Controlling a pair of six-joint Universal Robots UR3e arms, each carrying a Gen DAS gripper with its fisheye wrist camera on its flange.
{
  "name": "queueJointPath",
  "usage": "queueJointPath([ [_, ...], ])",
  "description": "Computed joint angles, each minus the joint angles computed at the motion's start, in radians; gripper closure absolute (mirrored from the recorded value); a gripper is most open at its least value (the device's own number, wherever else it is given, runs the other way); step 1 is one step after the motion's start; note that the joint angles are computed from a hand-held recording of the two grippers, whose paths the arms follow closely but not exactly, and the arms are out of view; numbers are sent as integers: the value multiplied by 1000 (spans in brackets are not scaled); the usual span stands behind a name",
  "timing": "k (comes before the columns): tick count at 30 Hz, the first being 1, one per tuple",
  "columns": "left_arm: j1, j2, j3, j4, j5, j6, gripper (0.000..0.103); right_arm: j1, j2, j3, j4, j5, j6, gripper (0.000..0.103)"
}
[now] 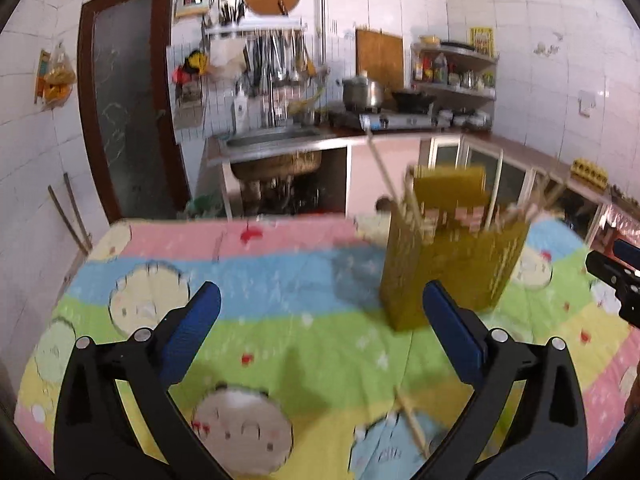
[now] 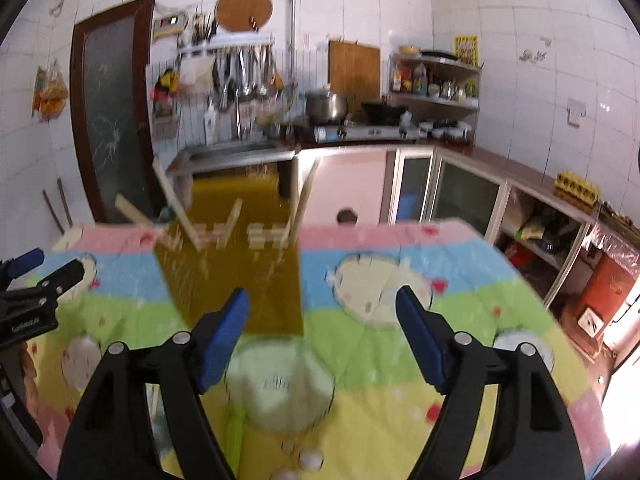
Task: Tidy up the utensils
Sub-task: 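Move the left tool to a chopstick while the right tool reaches the green frog fork, then close the left tool on the chopstick while the right tool grasps the frog fork handle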
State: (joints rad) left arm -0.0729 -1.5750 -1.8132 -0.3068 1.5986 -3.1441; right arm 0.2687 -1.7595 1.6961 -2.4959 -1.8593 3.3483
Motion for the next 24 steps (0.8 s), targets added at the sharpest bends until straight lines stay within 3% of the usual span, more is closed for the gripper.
queueJointPath([
  [8, 7, -12, -117, -36, -13, -6, 5, 80, -2, 166, 0, -11, 113, 28],
  [18, -22, -79, -113, -94, -14, -57, 5, 132, 84, 130, 105, 11, 166, 30],
  [21, -19, -92, -106, -111, -36, -74, 5, 140, 108, 112, 131, 29, 160, 41],
  [24, -26, -108, -94, -118, -32, -81, 5, 141, 124, 111, 127, 51, 157, 45],
])
